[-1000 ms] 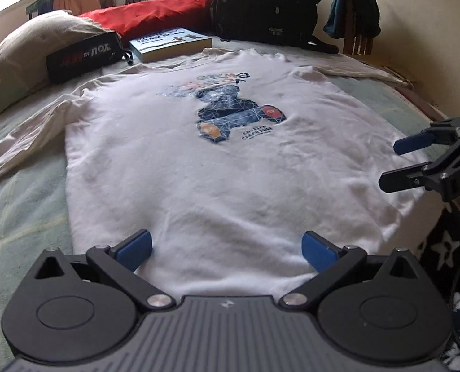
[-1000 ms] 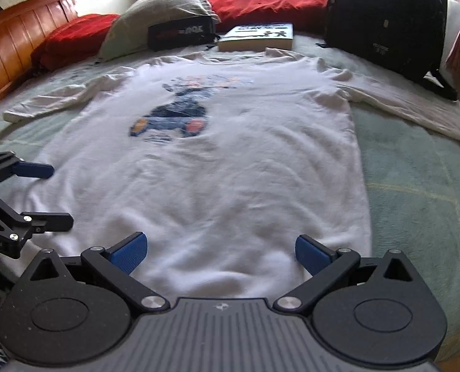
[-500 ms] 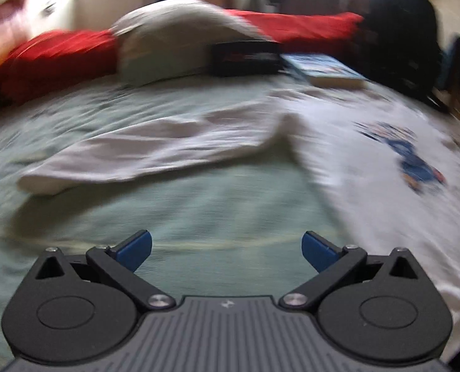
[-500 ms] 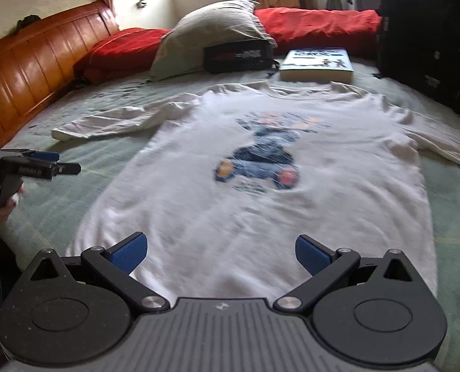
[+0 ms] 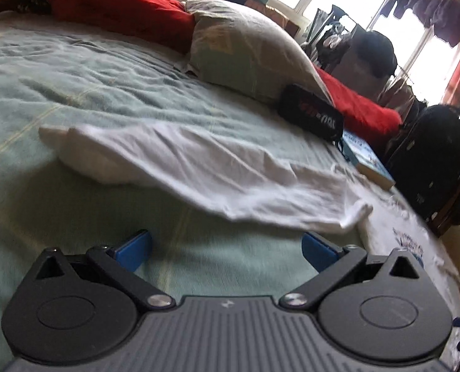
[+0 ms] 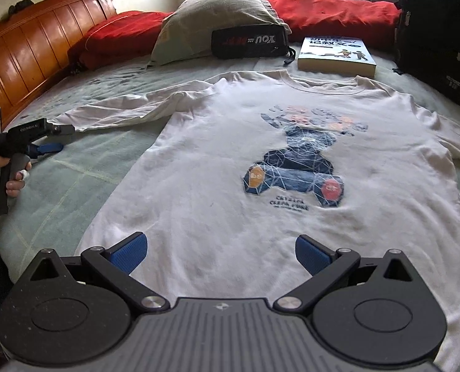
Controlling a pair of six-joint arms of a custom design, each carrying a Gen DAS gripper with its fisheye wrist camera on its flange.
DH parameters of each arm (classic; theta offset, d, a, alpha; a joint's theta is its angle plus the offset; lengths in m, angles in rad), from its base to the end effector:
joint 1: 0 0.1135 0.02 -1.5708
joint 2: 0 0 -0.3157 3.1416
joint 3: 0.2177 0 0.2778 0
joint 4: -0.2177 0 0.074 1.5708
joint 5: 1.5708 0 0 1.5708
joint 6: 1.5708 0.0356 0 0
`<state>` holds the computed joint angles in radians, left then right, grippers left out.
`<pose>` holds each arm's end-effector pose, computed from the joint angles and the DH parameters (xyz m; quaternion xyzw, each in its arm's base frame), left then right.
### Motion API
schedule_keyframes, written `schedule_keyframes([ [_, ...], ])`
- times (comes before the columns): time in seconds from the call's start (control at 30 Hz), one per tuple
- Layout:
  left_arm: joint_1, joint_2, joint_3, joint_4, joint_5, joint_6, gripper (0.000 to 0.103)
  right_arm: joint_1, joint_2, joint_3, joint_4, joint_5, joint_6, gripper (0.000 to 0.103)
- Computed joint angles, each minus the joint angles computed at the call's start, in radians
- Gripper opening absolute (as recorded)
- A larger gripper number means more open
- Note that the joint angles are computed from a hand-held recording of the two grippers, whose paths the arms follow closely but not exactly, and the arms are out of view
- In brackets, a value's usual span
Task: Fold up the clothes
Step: 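Grasp the other sleeve cuff with the left gripper and pull it straight, then lay the sleeve down and open the left gripper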
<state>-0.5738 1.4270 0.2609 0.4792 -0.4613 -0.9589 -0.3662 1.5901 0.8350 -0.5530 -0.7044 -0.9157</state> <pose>0.1922 -0.1053 0.1331 -0.2644 0.8450 -0.1399 0.4433 0.2800 -0.0827 0.1893 -0.2959 0.8834 0.2006 0.3030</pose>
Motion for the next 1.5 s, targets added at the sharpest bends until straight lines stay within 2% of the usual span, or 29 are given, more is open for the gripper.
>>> schedule_keyframes([
  [0.2, 0.218, 0.086, -0.1, 0.378, 0.218, -0.016, 0.102, 0.059, -0.002, -0.027, 0.069, 0.045, 0.052, 0.103],
  [0.3, 0.329, 0.149, -0.124, 0.513, 0.328, -0.044, 0.102, 0.075, 0.012, -0.033, 0.091, 0.069, 0.064, 0.103],
  [0.4, 0.395, 0.172, -0.11, 0.526, 0.371, -0.044, 0.102, 0.087, 0.028, -0.038, 0.117, 0.091, 0.074, 0.103],
  [0.5, 0.434, 0.182, -0.074, 0.484, 0.354, -0.018, 0.102, 0.095, 0.037, -0.043, 0.142, 0.104, 0.084, 0.103],
  [0.6, 0.471, 0.202, -0.062, 0.496, 0.354, -0.03, 0.098, 0.097, 0.043, -0.043, 0.155, 0.106, 0.092, 0.103],
  [0.67, 0.484, 0.208, -0.068, 0.512, 0.343, -0.04, 0.093, 0.098, 0.044, -0.043, 0.159, 0.11, 0.095, 0.103],
  [0.73, 0.508, 0.223, -0.084, 0.545, 0.345, -0.052, 0.077, 0.099, 0.044, -0.047, 0.166, 0.112, 0.096, 0.103],
  [0.83, 0.573, 0.276, -0.126, 0.654, 0.39, -0.112, 0.06, 0.099, 0.036, -0.058, 0.176, 0.117, 0.093, 0.103],
  [0.9, 0.604, 0.285, -0.138, 0.677, 0.423, -0.139, 0.055, 0.099, 0.028, -0.068, 0.18, 0.12, 0.084, 0.103],
  [0.97, 0.606, 0.242, -0.122, 0.585, 0.411, -0.143, 0.04, 0.097, 0.021, -0.076, 0.185, 0.122, 0.078, 0.103],
  [1.03, 0.576, 0.171, -0.092, 0.443, 0.35, -0.113, 0.024, 0.097, 0.016, -0.077, 0.176, 0.12, 0.074, 0.103],
  [1.13, 0.516, 0.07, -0.062, 0.272, 0.241, -0.058, 0.014, 0.098, 0.004, -0.081, 0.165, 0.12, 0.06, 0.103],
  [1.33, 0.391, -0.171, -0.017, -0.015, -0.008, 0.12, 0.011, 0.112, -0.044, -0.106, 0.151, 0.11, 0.004, 0.103],
  [1.5, 0.334, -0.298, -0.02, -0.106, -0.102, 0.209, 0.011, 0.128, -0.074, -0.128, 0.162, 0.116, -0.019, 0.103],
])
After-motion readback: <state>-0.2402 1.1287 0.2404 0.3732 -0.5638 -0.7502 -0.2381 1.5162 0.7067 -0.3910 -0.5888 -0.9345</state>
